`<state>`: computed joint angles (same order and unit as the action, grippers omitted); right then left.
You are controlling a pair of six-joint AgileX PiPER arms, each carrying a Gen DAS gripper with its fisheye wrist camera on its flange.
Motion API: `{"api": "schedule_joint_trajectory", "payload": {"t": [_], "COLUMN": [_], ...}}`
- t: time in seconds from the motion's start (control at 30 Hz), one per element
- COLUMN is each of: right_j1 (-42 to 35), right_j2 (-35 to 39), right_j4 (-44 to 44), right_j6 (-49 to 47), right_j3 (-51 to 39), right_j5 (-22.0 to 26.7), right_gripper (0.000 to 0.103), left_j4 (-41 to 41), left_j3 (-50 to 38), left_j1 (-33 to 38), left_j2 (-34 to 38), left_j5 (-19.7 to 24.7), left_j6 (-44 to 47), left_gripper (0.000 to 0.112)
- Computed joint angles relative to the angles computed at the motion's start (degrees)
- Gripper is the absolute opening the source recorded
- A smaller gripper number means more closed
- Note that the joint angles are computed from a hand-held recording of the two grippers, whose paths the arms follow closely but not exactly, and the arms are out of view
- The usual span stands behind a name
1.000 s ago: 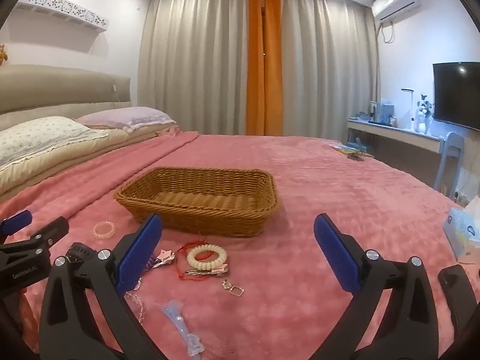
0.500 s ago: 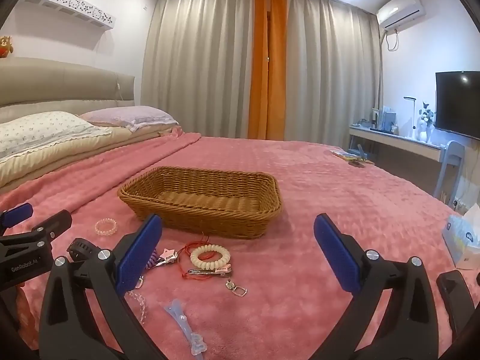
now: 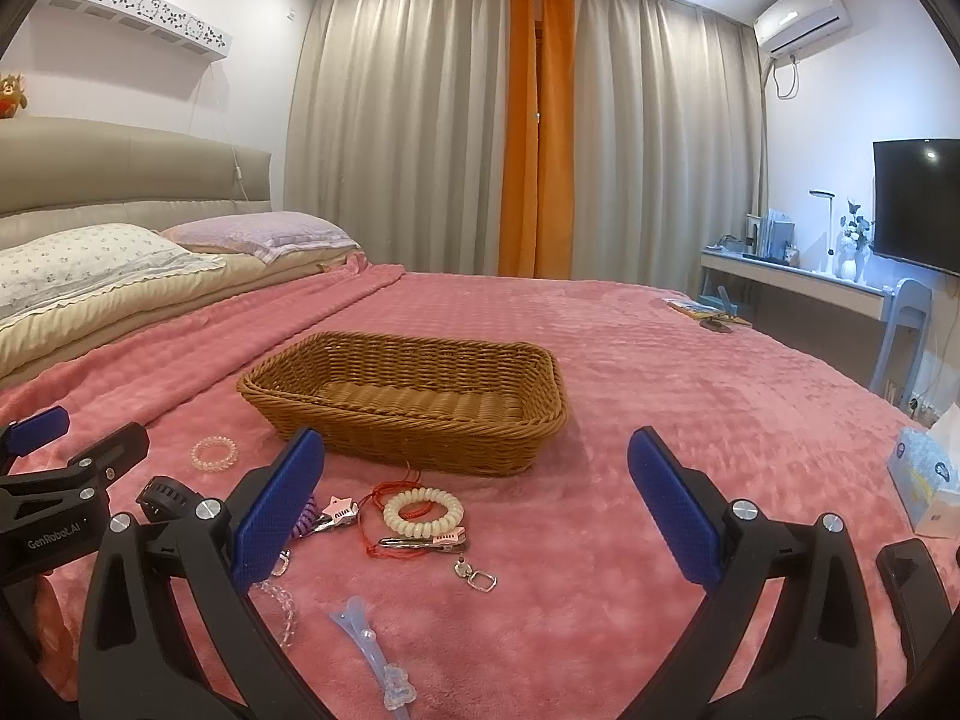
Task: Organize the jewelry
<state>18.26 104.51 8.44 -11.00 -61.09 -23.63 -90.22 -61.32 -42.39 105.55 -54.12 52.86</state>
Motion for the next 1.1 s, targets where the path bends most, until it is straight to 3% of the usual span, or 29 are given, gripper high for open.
{"api": "schedule_joint_trajectory", "payload": {"t": [1.1], "right_j1": [0.0], "right_j2": [0.0], "right_j4": [-0.3], "right_j6": [0.2], "right_j3": [0.1], "right_j5": [0.1], "right_gripper": [0.097], "left_j4": [-0.1], "left_j3": [-0.3], "left_j1": [-0.3], "left_j2": [0.5], "left_j5": [-0.3], "left_j6": [0.1], "left_gripper": [0.096]}}
